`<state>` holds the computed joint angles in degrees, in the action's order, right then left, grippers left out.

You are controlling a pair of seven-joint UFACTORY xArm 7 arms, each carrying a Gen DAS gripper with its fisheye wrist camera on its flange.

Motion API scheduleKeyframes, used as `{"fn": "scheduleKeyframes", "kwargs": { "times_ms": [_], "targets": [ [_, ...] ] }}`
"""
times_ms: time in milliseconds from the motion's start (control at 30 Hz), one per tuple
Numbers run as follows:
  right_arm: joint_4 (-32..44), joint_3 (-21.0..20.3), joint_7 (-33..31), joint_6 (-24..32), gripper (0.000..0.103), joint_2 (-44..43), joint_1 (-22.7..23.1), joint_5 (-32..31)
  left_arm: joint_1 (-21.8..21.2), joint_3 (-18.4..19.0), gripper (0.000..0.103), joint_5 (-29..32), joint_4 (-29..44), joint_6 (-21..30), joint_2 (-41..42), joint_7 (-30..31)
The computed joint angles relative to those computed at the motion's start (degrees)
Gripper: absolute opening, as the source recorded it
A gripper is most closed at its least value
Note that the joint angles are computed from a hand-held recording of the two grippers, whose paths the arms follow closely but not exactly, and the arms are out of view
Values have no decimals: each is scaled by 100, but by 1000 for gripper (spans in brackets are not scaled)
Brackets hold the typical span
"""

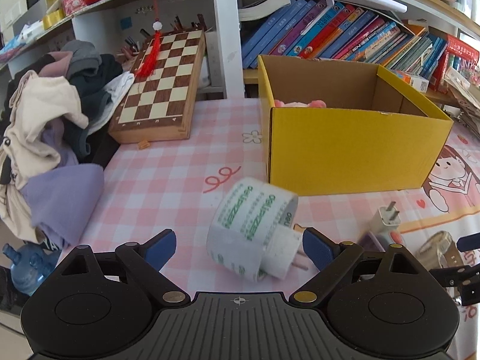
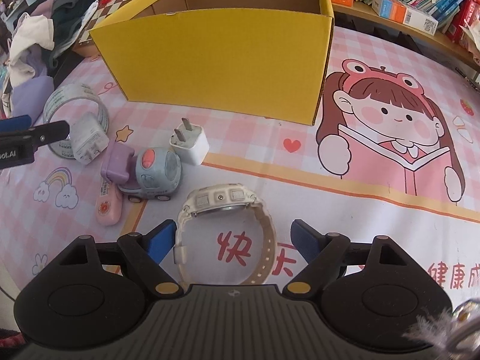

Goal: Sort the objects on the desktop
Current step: 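Grasp the tape roll with the left tool while the right tool grasps the white watch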

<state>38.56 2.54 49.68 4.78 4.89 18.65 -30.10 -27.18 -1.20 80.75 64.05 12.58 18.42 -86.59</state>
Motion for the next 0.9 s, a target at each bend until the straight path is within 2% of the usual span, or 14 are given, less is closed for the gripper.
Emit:
{"fn": "scheduleKeyframes", "kwargs": {
  "times_ms": [367, 433, 500, 600, 733, 833, 867, 900],
  "targets": [
    [128, 157, -967, -10, 77, 219, -45, 935, -62, 105, 93, -412, 182, -34, 207, 453],
    [150, -2, -855, -9, 75, 239, 105, 765, -82, 142, 93, -516, 183, -69, 223, 522],
    [170, -105, -743, 11, 68, 241, 207, 586, -105, 182, 92, -621, 183, -105, 239, 587],
    [144, -159, -645, -16, 66, 215, 255, 436, -155, 269, 87, -654, 175, -205, 234, 593],
    [85, -162, -526, -30, 64, 164, 245, 360, -180, 325, 86, -749, 119, -316, 211, 697],
    [33, -165, -365, -18, 63, 106, 247, 241, -198, 362, 70, -835, 74, -395, 195, 792],
    [10, -165, -295, -15, 63, 81, 247, 182, -204, 375, 56, -866, 59, -422, 189, 825],
    [-13, -162, -222, -11, 63, 52, 243, 120, -211, 388, 49, -897, 44, -448, 184, 860]
  ]
}}
